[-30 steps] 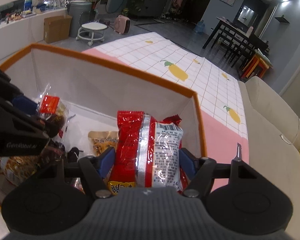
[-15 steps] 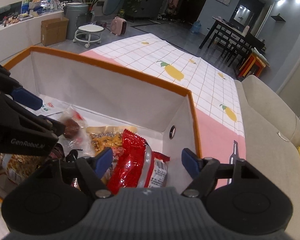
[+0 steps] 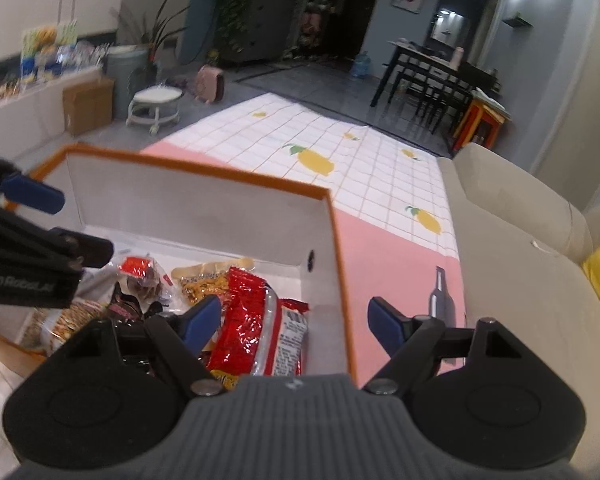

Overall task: Organize snacks
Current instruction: 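Lower both snacks into the orange box and open both tools, then withdraw both tools toward the green sausage stick and the nut bag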

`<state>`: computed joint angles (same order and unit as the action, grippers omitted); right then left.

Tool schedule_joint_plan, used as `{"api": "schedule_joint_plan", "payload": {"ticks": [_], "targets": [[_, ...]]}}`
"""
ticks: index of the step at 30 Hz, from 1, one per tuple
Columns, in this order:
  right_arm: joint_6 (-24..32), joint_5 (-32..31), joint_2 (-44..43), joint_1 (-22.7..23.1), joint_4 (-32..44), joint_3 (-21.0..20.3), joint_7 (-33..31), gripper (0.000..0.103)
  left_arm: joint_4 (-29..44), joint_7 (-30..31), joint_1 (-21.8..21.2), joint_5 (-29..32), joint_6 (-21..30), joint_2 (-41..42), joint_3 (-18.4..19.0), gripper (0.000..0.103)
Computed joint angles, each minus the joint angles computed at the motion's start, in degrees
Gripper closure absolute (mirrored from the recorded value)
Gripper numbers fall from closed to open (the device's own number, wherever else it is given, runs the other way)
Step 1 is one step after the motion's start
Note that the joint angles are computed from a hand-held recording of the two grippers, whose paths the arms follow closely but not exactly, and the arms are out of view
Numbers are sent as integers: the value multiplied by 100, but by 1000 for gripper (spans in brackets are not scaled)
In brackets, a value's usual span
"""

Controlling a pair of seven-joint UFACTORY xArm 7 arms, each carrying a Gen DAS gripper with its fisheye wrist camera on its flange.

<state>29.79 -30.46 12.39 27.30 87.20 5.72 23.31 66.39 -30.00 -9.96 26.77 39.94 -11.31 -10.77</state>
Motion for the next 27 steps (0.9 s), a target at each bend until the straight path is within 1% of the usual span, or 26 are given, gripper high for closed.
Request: {"api": "schedule_joint_plan", "payload": {"ticks": [2,4,8,11,13,16,20,23,25,27], "targets": [[-125,12,-278,-30,-308,-22,242,25,-120,-61,-21,98,42,-192,-66,33],[-267,-38,-573,-104,-642,-1,502,25,-299,-69,-41,93,-36,-416,-106,33],[-460,13,-1161,-335,-1286,179,786,25,-661,7,-78,-94,-118,-882,-212,33],[-555,24,-1681,-529,-1855,367,964,25,-936,-60,-91,-342,-144,-1244,-301,33],[-610,171,-2059,-642,-2280,482,968,25,-1132,-89,-145,-610,-115,-1506,-328,33],[-530,416,-2588,-782,-2836,665,1010,25,-1459,-157,-200,-936,-24,-1902,-401,33],[-219,869,-3242,-909,-3482,886,1006,25,-1903,-363,-199,-1250,237,-2430,-511,33],[-38,929,-3730,-1085,-3965,1148,1241,25,-2131,-667,-136,-1431,667,-2737,-622,33],[114,915,-3990,-1194,-4216,1296,1359,25,-2249,-778,-163,-1583,961,-2872,-607,33],[301,965,-4171,-1210,-4398,1383,1400,25,-2370,-937,-196,-1741,1214,-3039,-595,33]]}}
